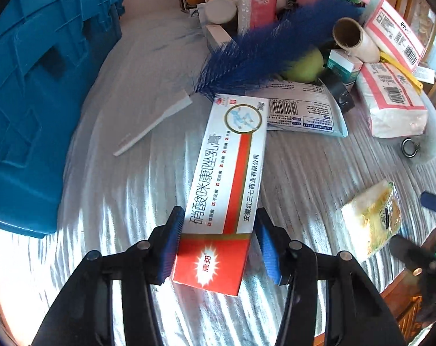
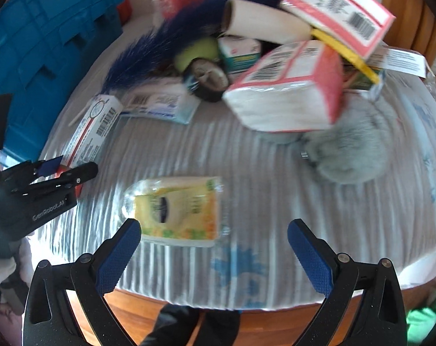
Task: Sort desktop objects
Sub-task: 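Grasp the red-white ointment box with the left gripper while the right gripper grasps the yellow wipes pack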
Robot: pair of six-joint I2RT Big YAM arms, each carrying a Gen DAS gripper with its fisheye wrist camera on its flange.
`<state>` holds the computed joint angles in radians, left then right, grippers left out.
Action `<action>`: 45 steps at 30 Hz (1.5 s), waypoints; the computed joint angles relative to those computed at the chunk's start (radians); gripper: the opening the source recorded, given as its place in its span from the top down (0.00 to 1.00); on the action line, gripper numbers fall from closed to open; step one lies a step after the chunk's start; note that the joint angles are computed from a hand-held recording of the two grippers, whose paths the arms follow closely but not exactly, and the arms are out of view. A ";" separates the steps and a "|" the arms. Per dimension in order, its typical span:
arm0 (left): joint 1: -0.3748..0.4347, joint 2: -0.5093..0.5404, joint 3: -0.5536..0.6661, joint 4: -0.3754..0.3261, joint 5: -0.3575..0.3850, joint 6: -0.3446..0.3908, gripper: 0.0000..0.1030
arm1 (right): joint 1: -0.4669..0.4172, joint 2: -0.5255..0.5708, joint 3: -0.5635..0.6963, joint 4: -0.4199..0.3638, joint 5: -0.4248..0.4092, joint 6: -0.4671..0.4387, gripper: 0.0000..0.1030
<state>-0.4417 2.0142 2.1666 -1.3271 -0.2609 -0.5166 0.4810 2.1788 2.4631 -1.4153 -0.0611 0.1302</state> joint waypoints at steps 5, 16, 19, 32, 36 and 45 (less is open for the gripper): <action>0.007 -0.030 -0.070 0.075 0.008 -0.001 0.31 | 0.017 0.007 -0.028 0.030 -0.020 0.037 0.00; 0.030 -0.023 -0.066 0.076 0.032 0.052 0.04 | 0.056 -0.030 -0.139 0.148 0.158 0.065 0.00; 0.014 -0.022 -0.059 0.067 -0.010 0.072 0.06 | 0.050 0.012 -0.050 0.066 0.127 0.082 0.00; -0.036 -0.053 -0.062 0.080 -0.007 0.048 0.57 | 0.042 -0.041 -0.125 0.148 0.112 0.100 0.40; -0.033 -0.088 -0.079 0.094 -0.035 0.058 0.58 | 0.027 -0.070 -0.147 0.182 0.098 0.098 0.41; -0.048 -0.044 0.076 0.043 -0.107 0.052 0.60 | 0.004 -0.056 0.002 0.186 0.100 0.042 0.42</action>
